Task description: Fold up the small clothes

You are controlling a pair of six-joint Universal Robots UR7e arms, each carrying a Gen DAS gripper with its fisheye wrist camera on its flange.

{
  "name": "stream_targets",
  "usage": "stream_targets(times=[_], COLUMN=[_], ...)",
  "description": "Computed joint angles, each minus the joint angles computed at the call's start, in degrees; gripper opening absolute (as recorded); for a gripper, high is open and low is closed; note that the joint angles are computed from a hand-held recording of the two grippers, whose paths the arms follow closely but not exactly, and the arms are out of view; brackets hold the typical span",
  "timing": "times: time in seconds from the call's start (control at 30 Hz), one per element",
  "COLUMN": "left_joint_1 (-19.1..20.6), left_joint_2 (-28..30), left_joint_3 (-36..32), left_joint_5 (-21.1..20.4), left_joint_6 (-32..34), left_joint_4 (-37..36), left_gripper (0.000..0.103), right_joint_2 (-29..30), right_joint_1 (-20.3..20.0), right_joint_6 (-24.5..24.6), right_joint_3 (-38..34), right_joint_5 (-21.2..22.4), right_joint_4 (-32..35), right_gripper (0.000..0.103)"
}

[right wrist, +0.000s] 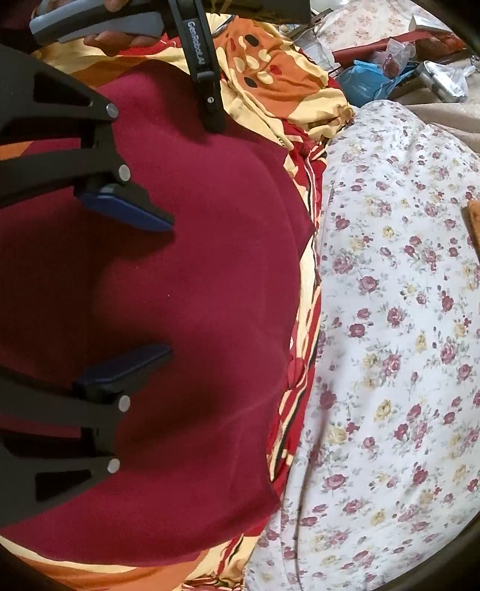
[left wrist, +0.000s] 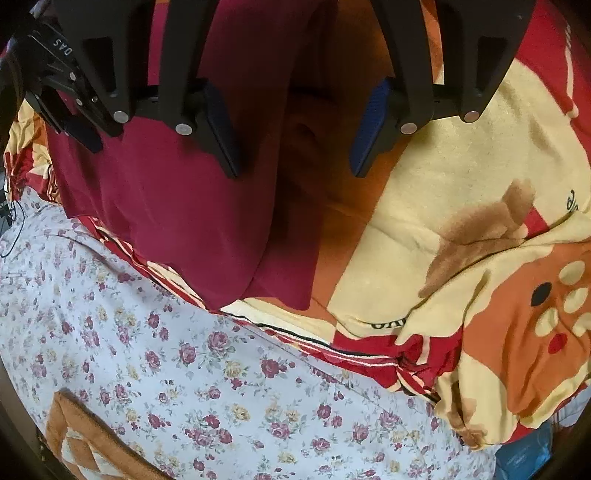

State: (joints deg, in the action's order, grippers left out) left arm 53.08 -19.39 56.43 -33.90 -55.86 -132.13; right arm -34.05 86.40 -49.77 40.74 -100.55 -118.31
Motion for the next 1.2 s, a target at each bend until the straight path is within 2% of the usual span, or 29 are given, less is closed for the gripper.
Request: stream_targets(times=[0.37,0.57,0.63,0.67,0.8,0.93,1.03,1.1,1.2], left_joint_1=[0.1,0.1,0.2,0.3,0.0,-0.1,-0.2,-0.1,-0.3], left_joint_2=[0.4,0.5,0.2,0.1,0.2,-0.5,-0.7,-0.6,-0.4], left_joint_3=[-0.5,-1.0,-0.1,0.4,0.4,2.0,2.5,2.4,2.1], left_joint_5=[0.5,0.5,-0.6,-2.3,-2.9,-4.9,-5.9,-6.2,-6.1], left_joint_6=[0.3,-0.1,1.8,4.0,7.3,11.4,13.0,13.6,14.7], left_joint_4=[-0.4,0.3,-2.4,-5.0,-7.5,-14.6,-17.5,-18.6,-19.1], left_gripper=[0.052,0.052,0.04,0.027,0.012,0.007,0.006,0.005,0.004], right_joint_2=[0.0,0.4,0.9,1.5,4.4,2.8,3.4,3.7,3.3], right_joint_1=[-0.2,-0.3,-0.1,-0.1,-0.3,-0.3,-0.3,-0.4,-0.2], right_joint_6=[0.0,5.3,4.7,4.5,5.3,2.5,3.5,4.9,3.2], right_joint_3=[-0.2,-3.9,-4.8,-5.7,-10.0,-5.7,-7.5,-9.4,-8.2], right_joint_5=[0.6,3.4,2.8,2.3,0.6,0.1,0.3,2.1,2.1], right_joint_4=[0.5,3.8,3.3,3.6,6.7,2.5,4.5,6.6,4.9], right_gripper=[0.068,0.064,0.062,0.06,0.058,0.059,0.059,0.058,0.058])
